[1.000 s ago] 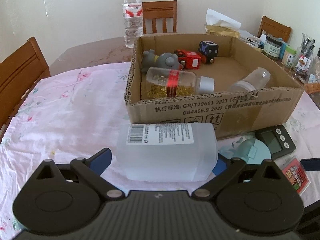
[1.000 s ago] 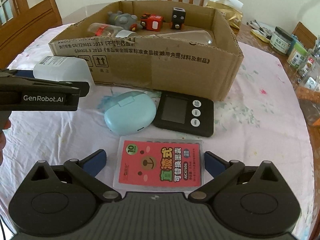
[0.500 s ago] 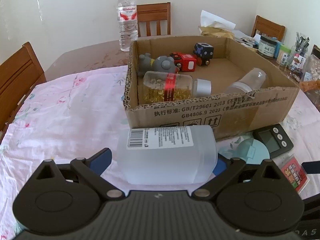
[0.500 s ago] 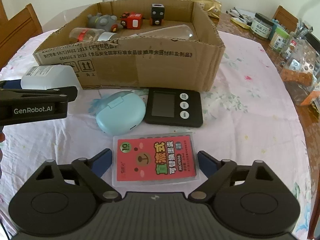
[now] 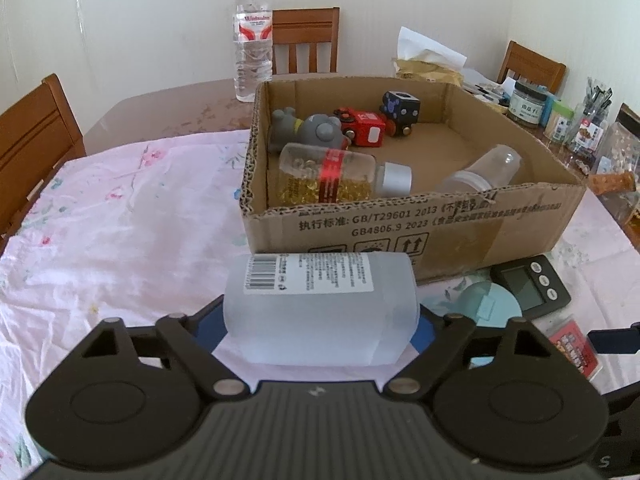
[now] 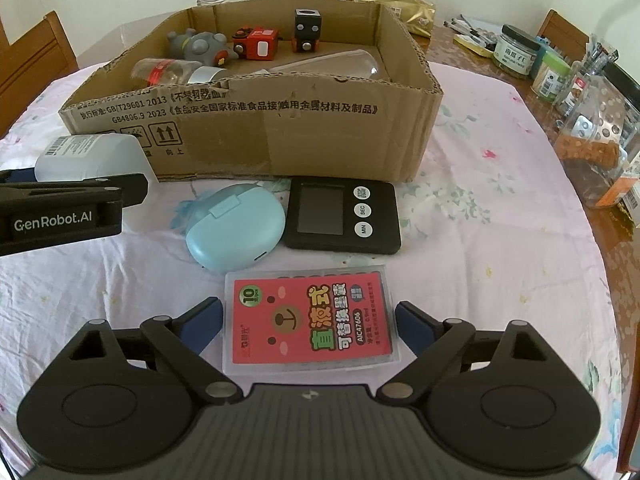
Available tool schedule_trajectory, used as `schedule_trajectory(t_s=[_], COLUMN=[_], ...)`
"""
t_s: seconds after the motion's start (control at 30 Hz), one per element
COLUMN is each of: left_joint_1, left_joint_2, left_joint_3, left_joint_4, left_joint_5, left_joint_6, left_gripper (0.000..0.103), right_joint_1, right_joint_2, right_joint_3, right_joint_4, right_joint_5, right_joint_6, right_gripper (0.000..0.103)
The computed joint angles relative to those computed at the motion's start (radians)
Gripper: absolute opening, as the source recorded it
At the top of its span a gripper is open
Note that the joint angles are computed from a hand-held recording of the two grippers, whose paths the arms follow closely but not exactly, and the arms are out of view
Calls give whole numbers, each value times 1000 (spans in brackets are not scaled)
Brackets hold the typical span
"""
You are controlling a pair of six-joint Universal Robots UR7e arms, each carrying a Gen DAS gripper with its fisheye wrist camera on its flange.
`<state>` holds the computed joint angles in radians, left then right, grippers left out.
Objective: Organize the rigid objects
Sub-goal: 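Grasp the white plastic bottle with the left tool while the right tool grasps the pink ink-refill card, then lift the pink card toward the box with the right tool while the left tool holds the white bottle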
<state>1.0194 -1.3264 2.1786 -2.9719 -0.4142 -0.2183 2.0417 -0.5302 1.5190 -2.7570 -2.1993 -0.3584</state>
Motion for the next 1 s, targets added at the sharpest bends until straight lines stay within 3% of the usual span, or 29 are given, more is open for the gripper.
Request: schedule_trajectory(t_s=[0.4,1.0], left_joint_1=[8,-42], left_joint_2=[-42,-186], left_joint_3=[-6,-57], left_joint_4=[71,426], left_joint_5=[-49,-148], left_joint_6=[22,51], left_gripper=[83,83], right_joint_1=[-10,-28], right_joint_2=[-20,-82], right_joint_3=[-13,-50], right_joint_4=[76,218], right_joint_5=[35,117], right_joint_6=[-23,-117], right_gripper=[93,93])
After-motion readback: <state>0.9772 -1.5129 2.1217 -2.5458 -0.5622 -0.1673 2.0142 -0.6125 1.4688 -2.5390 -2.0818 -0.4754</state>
